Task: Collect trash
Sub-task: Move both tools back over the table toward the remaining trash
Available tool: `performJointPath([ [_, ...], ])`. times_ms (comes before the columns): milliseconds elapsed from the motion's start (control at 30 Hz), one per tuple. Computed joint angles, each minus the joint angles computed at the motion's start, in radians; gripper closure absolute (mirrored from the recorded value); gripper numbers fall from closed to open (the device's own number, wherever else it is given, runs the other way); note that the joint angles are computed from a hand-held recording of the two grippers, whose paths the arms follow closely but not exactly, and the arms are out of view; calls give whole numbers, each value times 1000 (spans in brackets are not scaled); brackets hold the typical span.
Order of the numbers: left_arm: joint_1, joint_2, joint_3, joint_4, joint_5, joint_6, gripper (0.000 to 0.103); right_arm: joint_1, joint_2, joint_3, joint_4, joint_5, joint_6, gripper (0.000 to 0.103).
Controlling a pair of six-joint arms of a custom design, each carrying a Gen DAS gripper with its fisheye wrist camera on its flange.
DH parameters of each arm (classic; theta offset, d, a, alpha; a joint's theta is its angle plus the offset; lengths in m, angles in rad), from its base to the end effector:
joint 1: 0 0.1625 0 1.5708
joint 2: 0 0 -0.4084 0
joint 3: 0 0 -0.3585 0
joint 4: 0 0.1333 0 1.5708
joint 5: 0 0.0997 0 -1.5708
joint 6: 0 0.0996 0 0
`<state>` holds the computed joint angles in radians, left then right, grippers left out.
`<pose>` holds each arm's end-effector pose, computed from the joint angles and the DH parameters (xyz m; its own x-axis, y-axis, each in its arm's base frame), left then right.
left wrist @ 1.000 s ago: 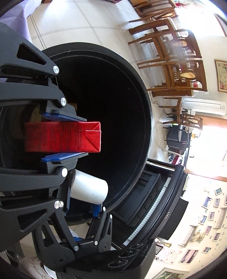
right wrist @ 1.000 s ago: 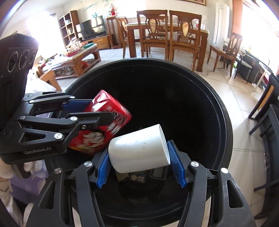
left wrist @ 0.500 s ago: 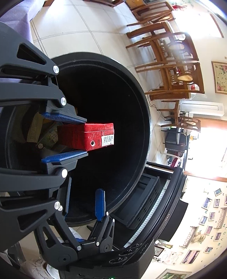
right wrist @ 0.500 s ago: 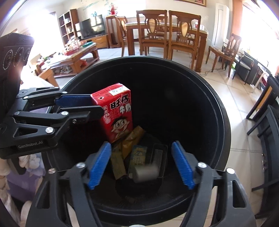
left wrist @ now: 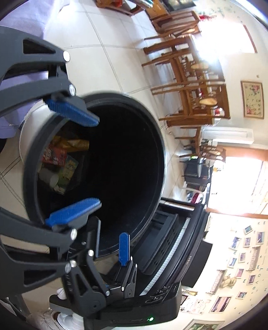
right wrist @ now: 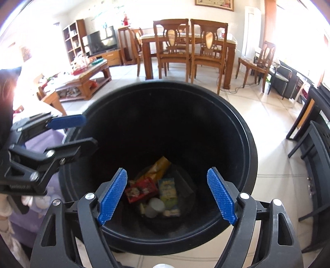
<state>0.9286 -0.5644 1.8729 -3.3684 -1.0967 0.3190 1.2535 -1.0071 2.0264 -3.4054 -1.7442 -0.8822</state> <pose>-0.1969 -0.5617 0.0033 -0.6327 0.5646 -0.5300 0.7658 0.5580 -0.3197 -0.0600 -0.5548 0.2077 -0.7350 -0.2319 0.6372 -0.5564 0.7434 -0.3712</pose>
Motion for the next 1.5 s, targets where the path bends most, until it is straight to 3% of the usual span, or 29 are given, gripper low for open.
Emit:
performJointPath([
  [167,-8,-59,99,-115,45,-16,10,23,1,19,-14,48,56,8],
  [267,-17,-101,168,-189,92,-28,5,55,22,20,-24,49,76,6],
  [667,-38,-363,476,-357,350,-106,5,260,177,-36,34,23,99,5],
  [1000,-4,-605,667,-489,585,-144,5,457,366,-141,116,25,125,5],
  [1267,97,-825,749,-442,703,-153,5,589,519,-252,159,21,109,5],
  [1500,239,-994,699,-115,643,-240,5,696,686,-476,278,11,56,5],
])
